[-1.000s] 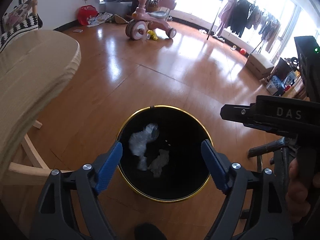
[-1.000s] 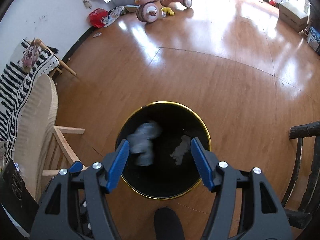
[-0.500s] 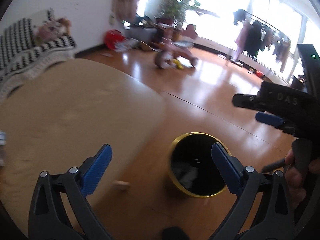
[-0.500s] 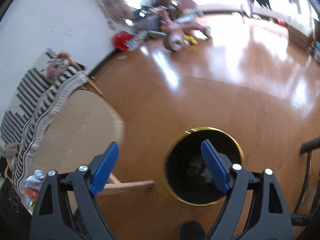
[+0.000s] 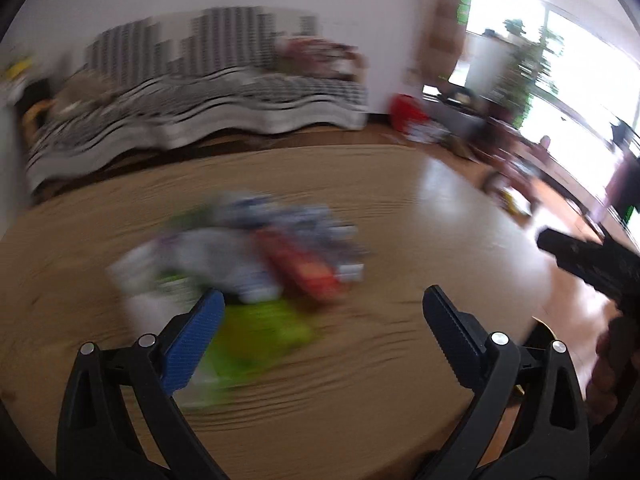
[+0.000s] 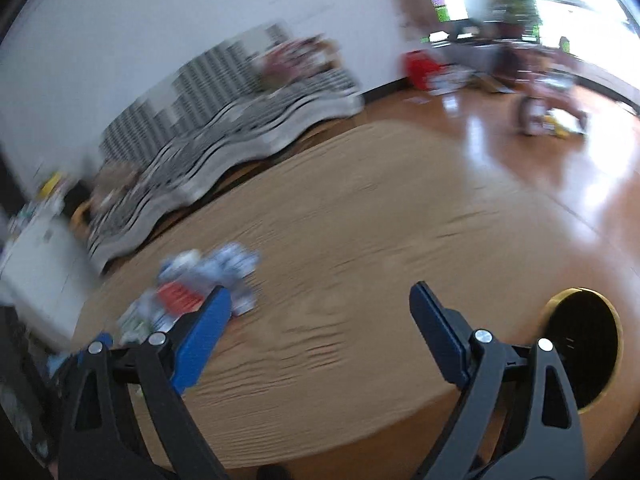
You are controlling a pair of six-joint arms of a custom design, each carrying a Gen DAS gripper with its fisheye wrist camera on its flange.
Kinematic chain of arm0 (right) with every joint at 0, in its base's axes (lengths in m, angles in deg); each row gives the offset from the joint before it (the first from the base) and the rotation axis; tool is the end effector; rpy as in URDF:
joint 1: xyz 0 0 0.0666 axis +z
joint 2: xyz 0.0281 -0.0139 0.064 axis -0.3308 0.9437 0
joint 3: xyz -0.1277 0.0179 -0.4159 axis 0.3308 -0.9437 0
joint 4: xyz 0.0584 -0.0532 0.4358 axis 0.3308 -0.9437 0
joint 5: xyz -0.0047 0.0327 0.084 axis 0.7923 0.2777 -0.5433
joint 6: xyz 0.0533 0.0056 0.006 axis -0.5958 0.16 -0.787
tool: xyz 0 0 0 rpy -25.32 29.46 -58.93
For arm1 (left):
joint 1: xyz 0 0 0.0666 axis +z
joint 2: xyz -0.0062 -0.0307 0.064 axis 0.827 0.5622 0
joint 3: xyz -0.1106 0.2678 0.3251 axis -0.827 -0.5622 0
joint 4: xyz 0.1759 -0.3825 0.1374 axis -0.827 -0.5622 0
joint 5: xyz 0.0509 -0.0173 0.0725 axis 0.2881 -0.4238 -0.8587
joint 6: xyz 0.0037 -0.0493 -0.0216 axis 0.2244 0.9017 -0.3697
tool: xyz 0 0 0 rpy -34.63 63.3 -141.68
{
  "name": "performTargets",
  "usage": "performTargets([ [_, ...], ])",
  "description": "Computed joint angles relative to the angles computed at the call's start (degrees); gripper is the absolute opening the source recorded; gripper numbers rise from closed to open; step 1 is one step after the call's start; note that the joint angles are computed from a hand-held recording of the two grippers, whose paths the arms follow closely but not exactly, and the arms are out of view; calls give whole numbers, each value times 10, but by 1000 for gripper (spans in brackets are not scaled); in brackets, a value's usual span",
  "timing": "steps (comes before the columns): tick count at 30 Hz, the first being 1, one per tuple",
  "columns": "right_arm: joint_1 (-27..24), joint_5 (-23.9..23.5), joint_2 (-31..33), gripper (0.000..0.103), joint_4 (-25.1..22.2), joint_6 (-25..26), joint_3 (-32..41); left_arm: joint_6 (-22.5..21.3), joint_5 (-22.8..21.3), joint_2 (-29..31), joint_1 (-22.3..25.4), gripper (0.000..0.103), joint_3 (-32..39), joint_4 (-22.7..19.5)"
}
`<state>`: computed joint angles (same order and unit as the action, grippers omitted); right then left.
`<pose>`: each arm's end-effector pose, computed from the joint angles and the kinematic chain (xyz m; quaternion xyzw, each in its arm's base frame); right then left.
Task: Collect trash
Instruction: 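Grasp the white-green carton with the left tool while the right tool grasps the popcorn bag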
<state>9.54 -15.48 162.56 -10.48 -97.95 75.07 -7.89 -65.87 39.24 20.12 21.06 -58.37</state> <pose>0.4625 0.2510 0.4715 0.0469 0.9077 0.1786 0.3769 0.4298 -0.2926 0.4860 -0.0311 0.9115 -0.0536 0.4066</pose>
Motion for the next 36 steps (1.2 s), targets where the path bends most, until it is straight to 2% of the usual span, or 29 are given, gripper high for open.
performTargets([
  [3, 44, -18, 52, 88, -14, 18, 47, 43, 13, -41, 50, 96, -46, -24],
  [7, 84, -43, 112, 88, -35, 41, 98, 83, 71, -71, 107, 96, -90, -30],
  [10, 102, -51, 142, 88, -54, 50, 126, 98, 109, -61, 128, 96, -94, -27],
  [20, 113, -66, 194, 88, -82, 49, 161, 61, 114, -33, 141, 96, -102, -4],
  [27, 114, -75, 231, 88, -101, 58, 191, 71, 134, -18, 157, 96, -109, 22],
  [32, 110, -108, 244, 85, -89, 54, 198, 75, 155, -16, 167, 95, -116, 44],
  [33, 112, -112, 248, 83, -89, 53, 203, 78, 161, -17, 168, 93, -119, 48],
  [34, 112, -118, 251, 75, -87, 54, 205, 78, 177, -19, 171, 82, -122, 56],
  [35, 112, -129, 249, 59, -79, 55, 202, 75, 187, -20, 173, 63, -123, 59],
  [36, 110, -147, 246, 52, -70, 53, 198, 68, 200, -21, 173, 53, -121, 57],
])
